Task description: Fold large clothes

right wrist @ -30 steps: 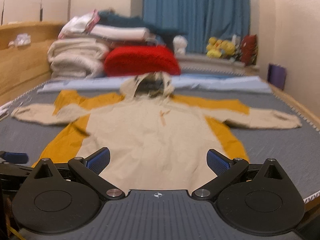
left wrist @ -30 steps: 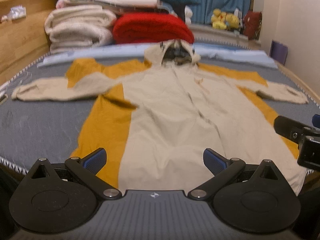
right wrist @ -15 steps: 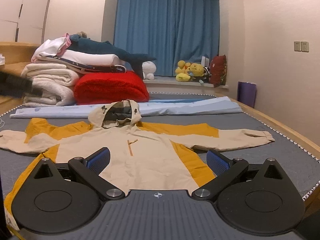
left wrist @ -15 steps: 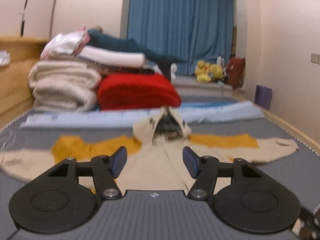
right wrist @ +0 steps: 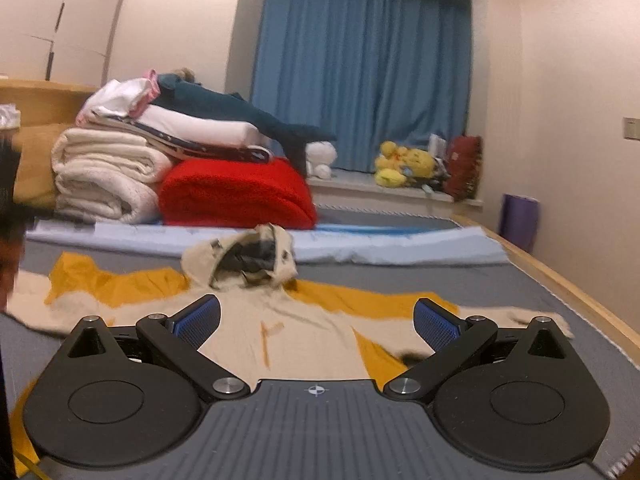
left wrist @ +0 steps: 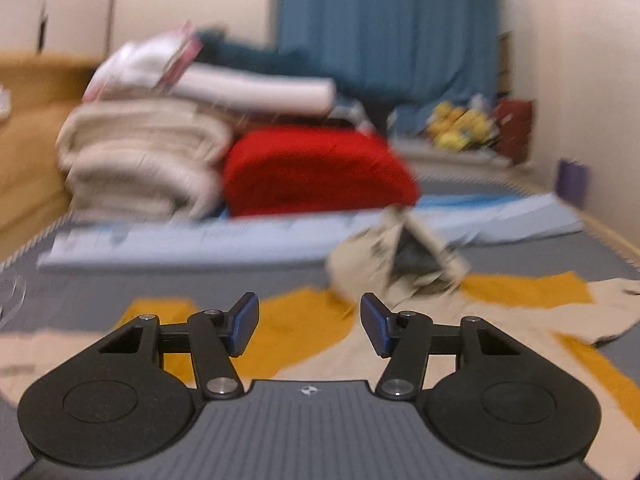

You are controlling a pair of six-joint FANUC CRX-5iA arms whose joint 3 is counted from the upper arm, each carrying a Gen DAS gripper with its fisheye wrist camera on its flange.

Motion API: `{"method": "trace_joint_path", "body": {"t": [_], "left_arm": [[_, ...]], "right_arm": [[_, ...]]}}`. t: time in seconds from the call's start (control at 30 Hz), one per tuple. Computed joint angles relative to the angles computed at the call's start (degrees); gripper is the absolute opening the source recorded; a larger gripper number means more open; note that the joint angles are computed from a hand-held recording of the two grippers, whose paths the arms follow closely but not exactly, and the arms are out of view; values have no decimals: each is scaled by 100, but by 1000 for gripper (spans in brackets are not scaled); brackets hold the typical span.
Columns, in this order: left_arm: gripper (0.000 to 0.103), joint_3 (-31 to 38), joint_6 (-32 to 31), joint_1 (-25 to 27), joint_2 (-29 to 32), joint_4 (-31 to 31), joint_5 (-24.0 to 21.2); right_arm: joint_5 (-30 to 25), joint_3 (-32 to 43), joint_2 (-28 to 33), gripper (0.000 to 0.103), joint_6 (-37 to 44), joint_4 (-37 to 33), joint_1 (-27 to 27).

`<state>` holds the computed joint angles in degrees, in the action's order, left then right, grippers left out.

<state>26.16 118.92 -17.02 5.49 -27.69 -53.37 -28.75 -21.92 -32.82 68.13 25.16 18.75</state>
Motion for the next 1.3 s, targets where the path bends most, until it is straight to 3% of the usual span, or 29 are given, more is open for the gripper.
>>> {"method": "trace_joint_path", "body": {"t": [0.07, 0.2, 0.27, 0.43, 0.5, 0.53, 0.67, 0.77, 0.87, 0.97, 1.17, 1.23, 1.3], "left_arm": [[62, 128, 89, 127, 173, 20, -259], [62, 52, 159, 429, 286, 140, -334], [63, 81, 326, 372, 338, -155, -462], [63, 20, 733, 544, 337, -285, -542], [63, -21, 827, 679, 336, -256, -534], [63, -65, 863, 716, 316, -273, -546], [63, -292, 871, 1007, 266, -269, -505], [63, -534, 969, 1341, 173, -224, -436], [63, -780, 965, 1937, 105, 403, -432], [63, -905, 1032, 2332, 33, 468, -590], [63, -1501, 1421, 3324, -350, 788, -370], [63, -1669, 1499, 3602, -437, 893, -304], [61, -1876, 1529, 3897, -522, 1071, -179]], "right_arm": [[317, 332, 445, 102, 183, -288, -63], [1147, 656, 1212, 102, -248, -113, -54], [1427, 897, 1583, 102, -309, -197, -15], [1683, 1654, 2259, 102, 1473, -1720, 103], [1776, 1724, 2421, 102, 1659, -1851, 108], [1721, 1798, 2496, 102, 1799, -2023, 104], [827, 2619, 2830, 102, 3584, -4024, -180], [673, 2780, 3025, 102, 3569, -4161, -270], [143, 3197, 3300, 102, 3677, -4460, -391], [-146, 3423, 3455, 102, 4078, -4800, -490], [-762, 3771, 3684, 101, 4280, -5085, -626], [-814, 3787, 3703, 99, 4355, -5055, -624], [-827, 3754, 3697, 89, 4335, -4931, -585]]}}
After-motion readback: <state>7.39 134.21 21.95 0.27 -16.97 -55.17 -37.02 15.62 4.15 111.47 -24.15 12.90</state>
